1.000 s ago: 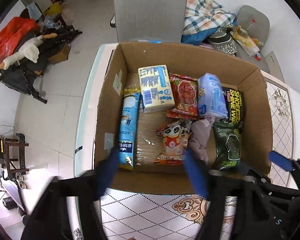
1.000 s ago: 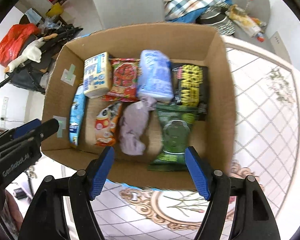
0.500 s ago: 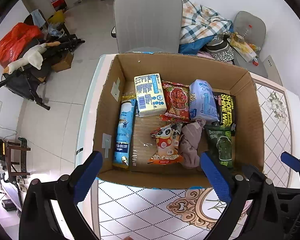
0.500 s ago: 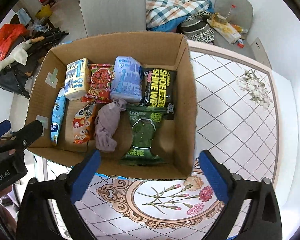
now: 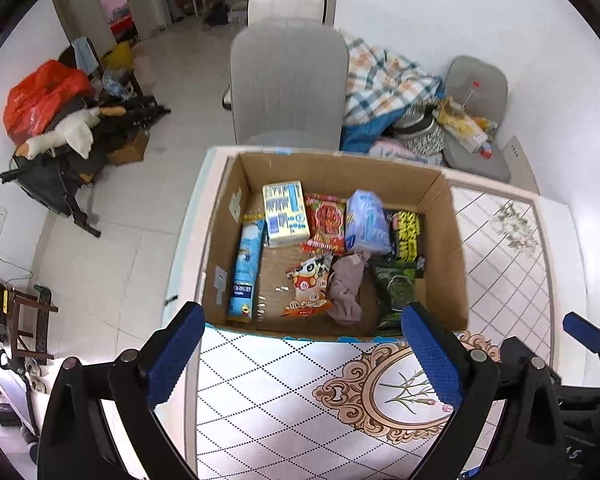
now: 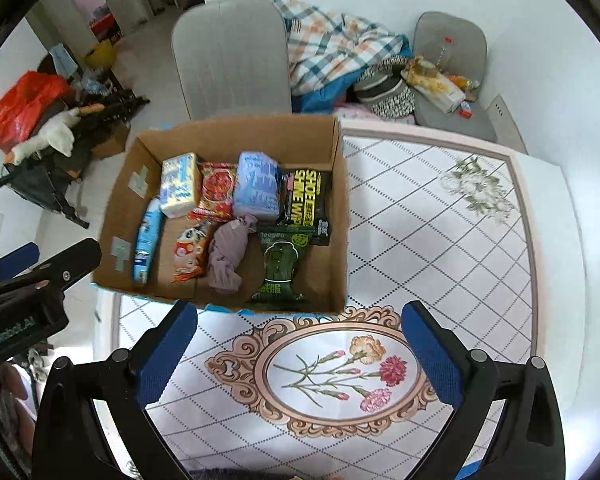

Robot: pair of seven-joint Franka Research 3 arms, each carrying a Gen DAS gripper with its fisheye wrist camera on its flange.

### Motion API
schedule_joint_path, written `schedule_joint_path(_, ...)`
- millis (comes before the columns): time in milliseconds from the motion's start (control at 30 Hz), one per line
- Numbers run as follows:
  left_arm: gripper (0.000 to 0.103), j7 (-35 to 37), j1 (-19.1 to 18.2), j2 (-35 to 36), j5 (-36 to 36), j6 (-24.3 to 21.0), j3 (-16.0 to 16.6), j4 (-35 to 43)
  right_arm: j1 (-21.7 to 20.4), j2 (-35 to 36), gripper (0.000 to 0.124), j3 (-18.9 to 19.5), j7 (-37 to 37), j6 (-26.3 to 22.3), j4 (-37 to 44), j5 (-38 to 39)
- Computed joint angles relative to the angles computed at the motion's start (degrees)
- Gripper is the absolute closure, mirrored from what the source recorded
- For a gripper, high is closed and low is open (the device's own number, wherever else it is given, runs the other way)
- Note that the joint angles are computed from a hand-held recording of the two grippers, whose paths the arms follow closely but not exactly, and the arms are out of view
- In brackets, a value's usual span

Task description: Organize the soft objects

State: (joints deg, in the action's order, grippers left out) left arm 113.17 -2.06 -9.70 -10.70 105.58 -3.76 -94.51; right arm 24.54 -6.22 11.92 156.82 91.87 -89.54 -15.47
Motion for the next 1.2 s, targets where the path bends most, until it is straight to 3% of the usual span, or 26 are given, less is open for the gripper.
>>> schedule_joint_path(267, 0.002, 1.52, 0.44, -5.08, -3.63, -3.82, 2.69, 3.46, 2.66, 0.14, 0.021, 3.37, 2.02, -8.07, 10.75, -6.39)
schedule_joint_path(533, 0.002, 2.92, 0.62, -6.48, -5.91, -9.21, 4.78, 7.81, 7.86, 4.54, 0.021, 5.50, 3.01, -16.30, 23.66, -13.33)
schedule_joint_path(833, 0.002, 3.65, 1.18, -8.17, -6.10, -10.13, 5.67, 8.97, 15.63, 9.98, 0.021, 3.13, 1.82, -24.12, 34.89, -18.63)
schedule_joint_path(1200, 0.002, 3.99, 0.70, -9.80, -4.67, -9.70, 6.05, 7.87, 21.24, 12.84, 0.021, 0.58, 1.23, -28.89, 40.85, -23.11)
